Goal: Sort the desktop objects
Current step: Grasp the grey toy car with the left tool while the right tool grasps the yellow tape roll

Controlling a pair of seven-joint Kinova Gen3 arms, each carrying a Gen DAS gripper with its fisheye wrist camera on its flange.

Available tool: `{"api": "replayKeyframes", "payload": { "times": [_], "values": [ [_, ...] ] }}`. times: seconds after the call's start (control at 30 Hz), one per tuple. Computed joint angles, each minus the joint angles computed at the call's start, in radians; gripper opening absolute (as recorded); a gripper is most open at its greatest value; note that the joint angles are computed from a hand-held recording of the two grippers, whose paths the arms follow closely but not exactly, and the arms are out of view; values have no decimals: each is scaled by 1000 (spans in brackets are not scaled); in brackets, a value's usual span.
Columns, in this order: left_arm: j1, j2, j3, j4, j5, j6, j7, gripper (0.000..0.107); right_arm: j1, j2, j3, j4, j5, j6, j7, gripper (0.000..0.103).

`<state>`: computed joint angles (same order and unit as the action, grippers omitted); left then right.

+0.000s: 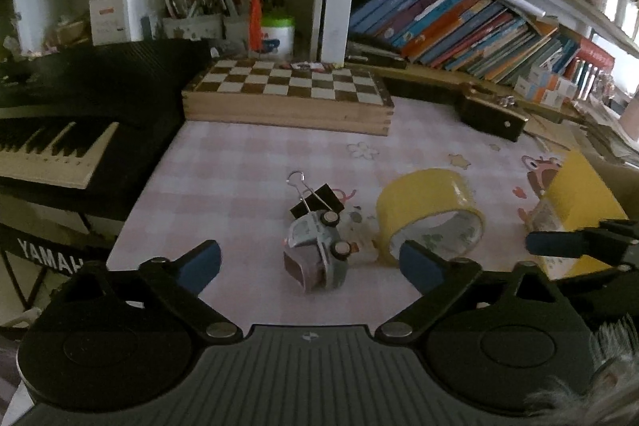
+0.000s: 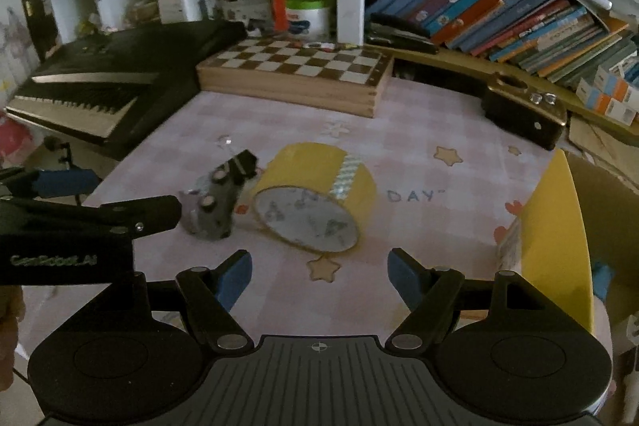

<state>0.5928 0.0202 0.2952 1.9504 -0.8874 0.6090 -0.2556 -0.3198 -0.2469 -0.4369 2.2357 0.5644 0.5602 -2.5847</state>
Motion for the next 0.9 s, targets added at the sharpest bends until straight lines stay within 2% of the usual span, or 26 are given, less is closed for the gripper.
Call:
{"api": "replayKeyframes", "payload": {
  "times": [0.27, 0.37, 0.4, 0.43, 0.63, 0.77, 0.8, 0.9],
  "values": [
    [-4, 127, -75, -93, 135, -17, -148, 65, 19, 65, 43, -19, 55, -15, -46, 77],
    [7, 161, -105, -111, 185, -35, -193, 54, 17, 98, 53, -30, 110, -20, -104, 77],
    [10, 168, -111, -113, 192, -42, -193, 53, 12, 111, 58, -35, 133, -20, -127, 77],
    [29, 168, -135, -108, 186, -60, -177, 48, 6, 125, 60, -39, 160, -18, -156, 76],
    [47, 171, -168, -109, 206, -84, -192, 45, -45, 206, 120, -56, 265, -42, -242, 74],
    [55, 166, -179, -112, 217, -68, -175, 45, -80, 236, 181, -53, 277, -95, -234, 47],
    [56, 157, -182, -106, 216, -70, -160, 45, -83, 237, 200, -51, 259, -117, -210, 31],
    [49, 119, -183, -84, 198, -72, -108, 44, -78, 221, 235, -40, 224, -168, -172, 17]
  ]
}}
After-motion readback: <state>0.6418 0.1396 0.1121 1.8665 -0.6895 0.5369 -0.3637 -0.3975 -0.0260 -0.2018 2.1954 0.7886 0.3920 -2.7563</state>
